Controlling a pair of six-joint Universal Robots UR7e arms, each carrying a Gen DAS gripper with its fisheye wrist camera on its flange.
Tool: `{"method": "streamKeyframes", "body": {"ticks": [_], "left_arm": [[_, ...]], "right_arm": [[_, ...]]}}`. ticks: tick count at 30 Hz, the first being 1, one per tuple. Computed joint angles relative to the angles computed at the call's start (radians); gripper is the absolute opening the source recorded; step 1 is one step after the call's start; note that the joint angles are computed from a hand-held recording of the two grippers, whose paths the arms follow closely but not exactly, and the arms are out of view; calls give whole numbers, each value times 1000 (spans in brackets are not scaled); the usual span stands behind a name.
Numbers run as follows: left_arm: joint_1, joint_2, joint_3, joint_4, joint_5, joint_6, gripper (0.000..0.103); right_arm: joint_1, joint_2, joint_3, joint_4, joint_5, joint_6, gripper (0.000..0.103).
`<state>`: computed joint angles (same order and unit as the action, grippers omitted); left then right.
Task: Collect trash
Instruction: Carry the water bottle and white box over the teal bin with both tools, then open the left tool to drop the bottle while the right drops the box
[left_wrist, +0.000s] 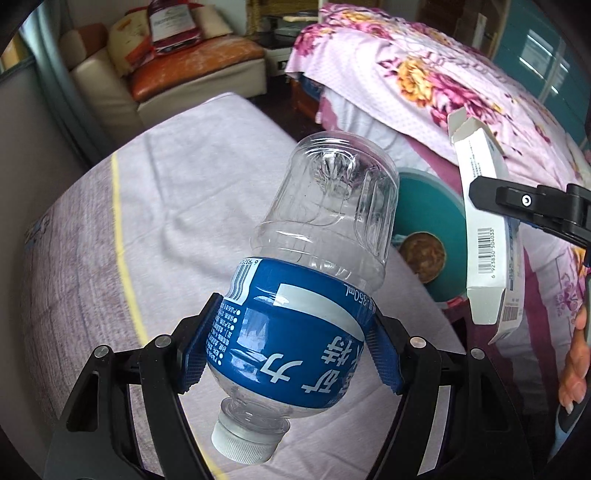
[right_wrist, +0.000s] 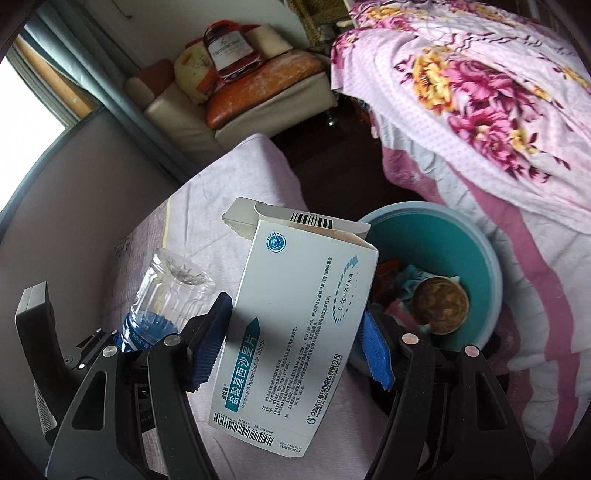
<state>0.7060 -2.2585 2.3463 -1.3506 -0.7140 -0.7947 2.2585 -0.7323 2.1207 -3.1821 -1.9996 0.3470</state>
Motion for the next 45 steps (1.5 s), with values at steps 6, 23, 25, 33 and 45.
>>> {"method": "streamKeyframes", "body": {"ticks": [6, 23, 25, 33, 45], "left_arm": [[17, 90, 20, -129, -4, 75, 74], [107, 381, 40, -574, -39, 286, 74], [120, 405, 38, -601, -49, 302, 74], [161, 479, 28, -670, -68, 344, 74], [165, 459, 38, -758, -50, 379, 93]], "right_arm": [[-36, -37, 35, -44, -24, -9, 64], [-134, -99, 60, -88, -90, -90, 64], [-144, -98, 58, -87, -87, -88, 64], [-167, -88, 51, -68, -100, -84, 64], [-180, -74, 41, -45, -125, -83, 64]]}}
